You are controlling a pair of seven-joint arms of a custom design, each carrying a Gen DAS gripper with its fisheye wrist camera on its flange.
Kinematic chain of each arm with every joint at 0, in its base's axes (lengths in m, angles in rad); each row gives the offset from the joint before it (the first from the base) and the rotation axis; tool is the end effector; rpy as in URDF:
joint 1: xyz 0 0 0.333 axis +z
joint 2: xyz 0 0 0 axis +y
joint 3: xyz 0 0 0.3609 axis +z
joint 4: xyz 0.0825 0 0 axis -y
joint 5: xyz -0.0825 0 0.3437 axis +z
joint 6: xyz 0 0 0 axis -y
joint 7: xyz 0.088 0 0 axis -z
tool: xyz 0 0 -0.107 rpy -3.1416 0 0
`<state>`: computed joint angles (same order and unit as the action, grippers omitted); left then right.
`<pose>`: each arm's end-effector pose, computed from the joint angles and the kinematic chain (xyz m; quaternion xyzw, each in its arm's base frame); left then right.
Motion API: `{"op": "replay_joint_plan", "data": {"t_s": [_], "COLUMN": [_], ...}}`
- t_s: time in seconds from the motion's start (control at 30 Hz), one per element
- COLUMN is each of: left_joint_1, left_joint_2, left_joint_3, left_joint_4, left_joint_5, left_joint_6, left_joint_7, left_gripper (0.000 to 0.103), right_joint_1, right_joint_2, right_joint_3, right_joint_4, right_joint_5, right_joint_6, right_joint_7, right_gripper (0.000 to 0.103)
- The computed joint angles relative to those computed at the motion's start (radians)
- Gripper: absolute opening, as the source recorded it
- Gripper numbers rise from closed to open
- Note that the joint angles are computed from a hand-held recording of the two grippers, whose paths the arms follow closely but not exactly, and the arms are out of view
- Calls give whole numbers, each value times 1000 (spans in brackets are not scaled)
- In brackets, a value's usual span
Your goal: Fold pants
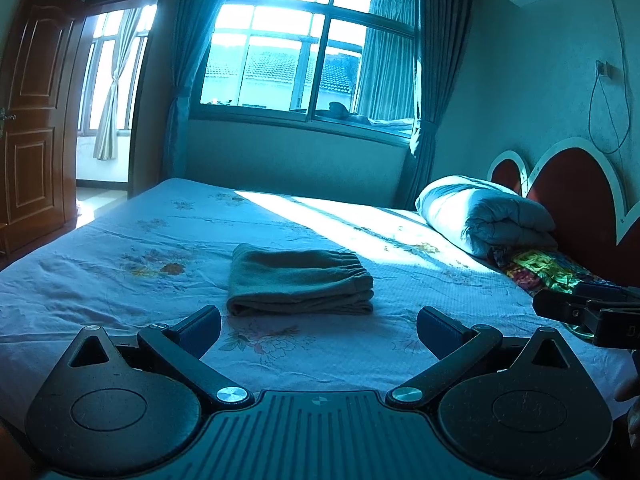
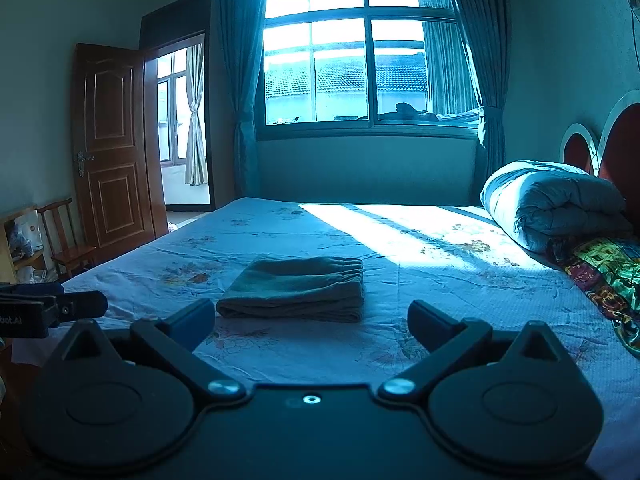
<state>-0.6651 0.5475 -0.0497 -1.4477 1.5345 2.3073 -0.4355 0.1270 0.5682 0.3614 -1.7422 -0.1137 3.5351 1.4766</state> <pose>0.5703 -0.4564 0.4746 -0.6605 0.4730 -0.4074 0.4173 0.6404 0.2802 0.4887 -0.6986 0.4017 -0.2871 0.5178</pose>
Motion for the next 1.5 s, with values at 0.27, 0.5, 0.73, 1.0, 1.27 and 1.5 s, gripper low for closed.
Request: {"op": "replay_joint_plan", "data": {"t_s": [0.27,0.5,0.73,1.0,1.27,1.5], "left_joint_1": [-4,-8,-9,-7,-10,-9], "left_joint_2": [1,4,5,4,2,-3], "left_joint_3": [3,1,1,1,1,-2], "left_joint_4": [1,5,5,6,3,-4], "left_joint_5": [18,22,24,25,37,47], "left_joint_6": [3,-7,-5,1,2,-3], "left_joint_7": [-2,8,13,19,14,19], "left_gripper": [103,103,103,103,103,103], "right_joint_1": [-8,-12,-10,-14,-17,-18], "right_joint_2": [1,2,2,3,3,3], "right_joint_3": [6,12,9,12,14,16], "right_joint_4": [3,4,5,6,9,8], "right_joint_5": [-8,-11,-9,-13,-13,-10], "right_joint_6": [-5,-5,-4,-8,-12,-11], "right_joint_7": [3,4,3,4,2,1], "right_gripper": [97,97,97,97,97,97]}}
